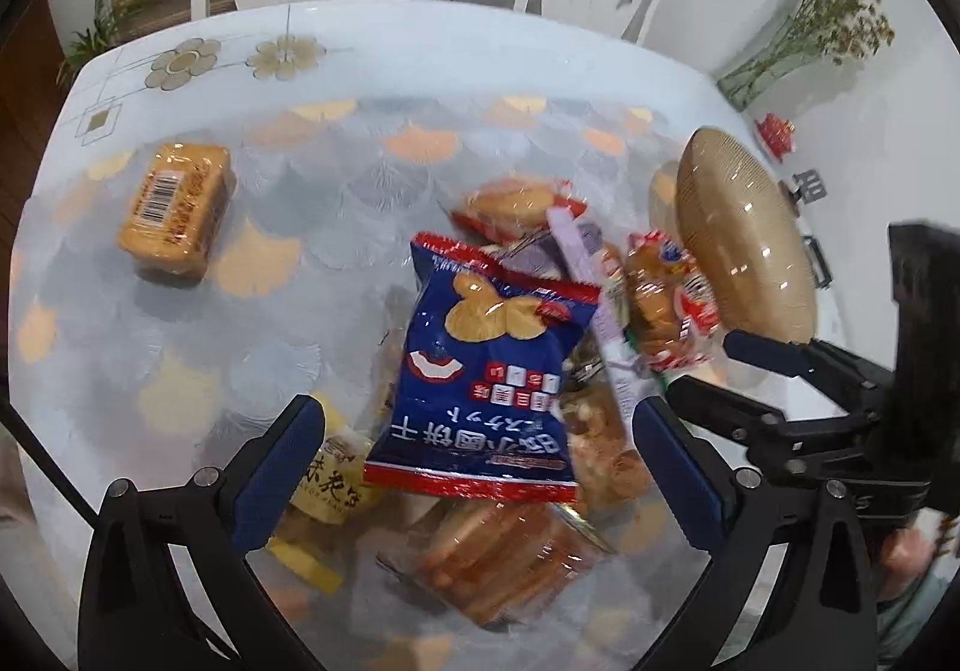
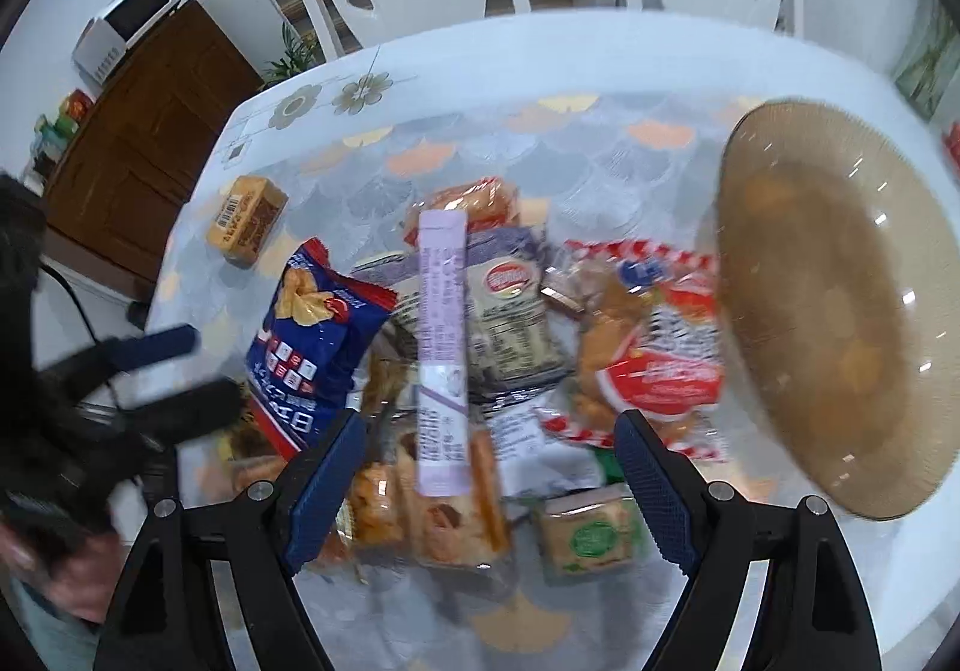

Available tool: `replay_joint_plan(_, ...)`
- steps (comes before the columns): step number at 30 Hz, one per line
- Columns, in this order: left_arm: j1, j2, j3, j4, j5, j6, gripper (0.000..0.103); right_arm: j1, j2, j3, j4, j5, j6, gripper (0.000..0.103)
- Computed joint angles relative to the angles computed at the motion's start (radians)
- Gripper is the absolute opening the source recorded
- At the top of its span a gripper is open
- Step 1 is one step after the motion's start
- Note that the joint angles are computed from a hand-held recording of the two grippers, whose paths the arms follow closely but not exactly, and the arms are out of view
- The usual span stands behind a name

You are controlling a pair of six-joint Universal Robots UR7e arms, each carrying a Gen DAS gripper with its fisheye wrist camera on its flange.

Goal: Organize snacks
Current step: 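Grasp the blue snack bag with the left tool while the right tool grasps the purple stick packet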

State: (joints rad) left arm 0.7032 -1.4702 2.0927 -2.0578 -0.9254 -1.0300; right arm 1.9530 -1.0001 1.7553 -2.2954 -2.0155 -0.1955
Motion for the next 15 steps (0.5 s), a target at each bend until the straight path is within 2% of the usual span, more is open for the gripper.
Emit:
replay_joint_plan(1, 0.001, 0.008, 0.0, 0.005, 0.0, 0.003, 0.102, -0.002, 0.005, -0.003, 0.005, 0.006, 0.005, 0.083)
replay_joint_plan(4, 0.018, 0.02, 0.006, -0.026, -0.01, 0.018, 0.102, 0.002, 0.027, -0.004, 0.0, -0.008, -0.004, 0.071)
replay_joint_plan(9, 0.045, 0.048, -0.001, -0.049, -0.02, 0.063, 0.102, -0.003, 0.059, -0.013, -0.003, -0.022, -0.001, 0.067)
replay_joint_plan(12, 0.062, 0.068, -0.009, -0.049, -0.026, 0.076, 0.102, -0.005, 0.079, -0.021, -0.011, -0.032, 0.0, 0.06)
replay_joint_plan(15, 0.076, 0.065, 0.005, -0.081, -0.043, 0.078, 0.102, -0.01, 0.095, -0.031, -0.013, -0.03, 0.0, 0.059)
